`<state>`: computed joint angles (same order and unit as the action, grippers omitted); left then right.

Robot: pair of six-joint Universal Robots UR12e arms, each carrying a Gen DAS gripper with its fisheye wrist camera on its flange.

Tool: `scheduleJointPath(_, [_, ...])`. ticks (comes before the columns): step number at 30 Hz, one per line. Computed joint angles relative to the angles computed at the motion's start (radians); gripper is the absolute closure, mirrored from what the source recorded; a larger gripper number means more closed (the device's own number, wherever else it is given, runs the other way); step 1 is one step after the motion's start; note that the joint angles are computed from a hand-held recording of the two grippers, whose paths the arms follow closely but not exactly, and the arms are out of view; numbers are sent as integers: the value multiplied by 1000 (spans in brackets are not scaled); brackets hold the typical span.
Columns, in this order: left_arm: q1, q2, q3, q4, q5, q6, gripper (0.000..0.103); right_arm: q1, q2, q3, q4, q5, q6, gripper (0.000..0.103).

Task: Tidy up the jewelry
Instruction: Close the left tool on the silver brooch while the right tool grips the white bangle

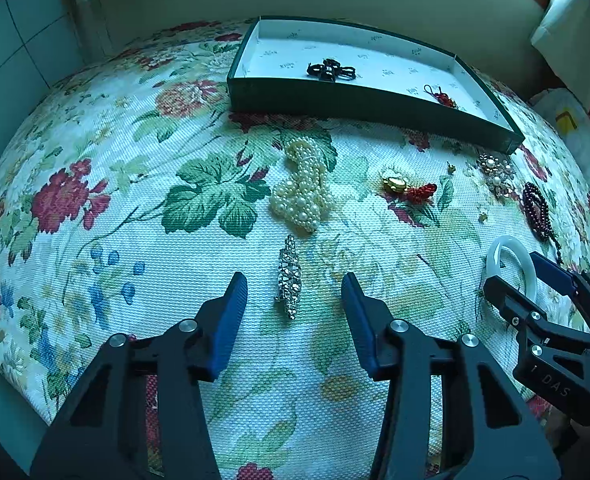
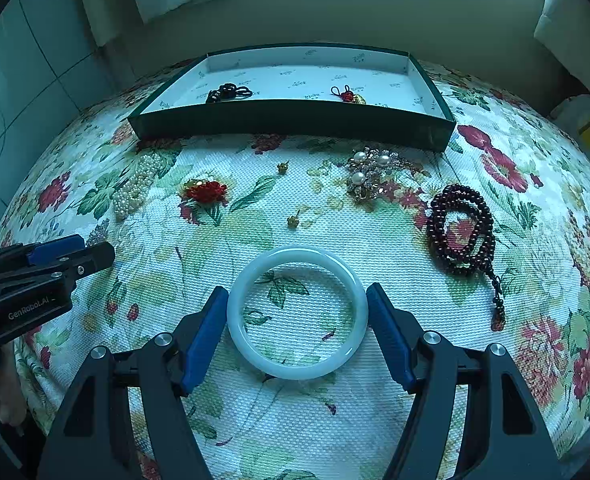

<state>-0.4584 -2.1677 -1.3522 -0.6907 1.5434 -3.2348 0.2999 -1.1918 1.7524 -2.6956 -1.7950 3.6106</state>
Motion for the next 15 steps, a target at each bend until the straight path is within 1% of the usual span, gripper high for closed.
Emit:
scheduleJointPath(1, [-1, 0, 0, 1, 3, 4, 61, 0, 0, 0, 1, 3, 0, 33])
scheduleJointPath(4, [0, 0, -1, 4, 5, 4, 71, 0, 2, 0, -1, 5, -1, 34])
scheduleJointPath(8, [4, -1, -1, 8, 0, 4, 89, -1, 0, 3, -6, 8, -1, 33])
scheduleJointPath(12, [3, 0, -5, 19, 4, 20, 91, -2, 0, 3, -7, 9, 0, 33])
scheduleJointPath(15, [5, 1, -9, 23, -4, 18, 91, -2, -1, 4, -7, 13, 5, 33])
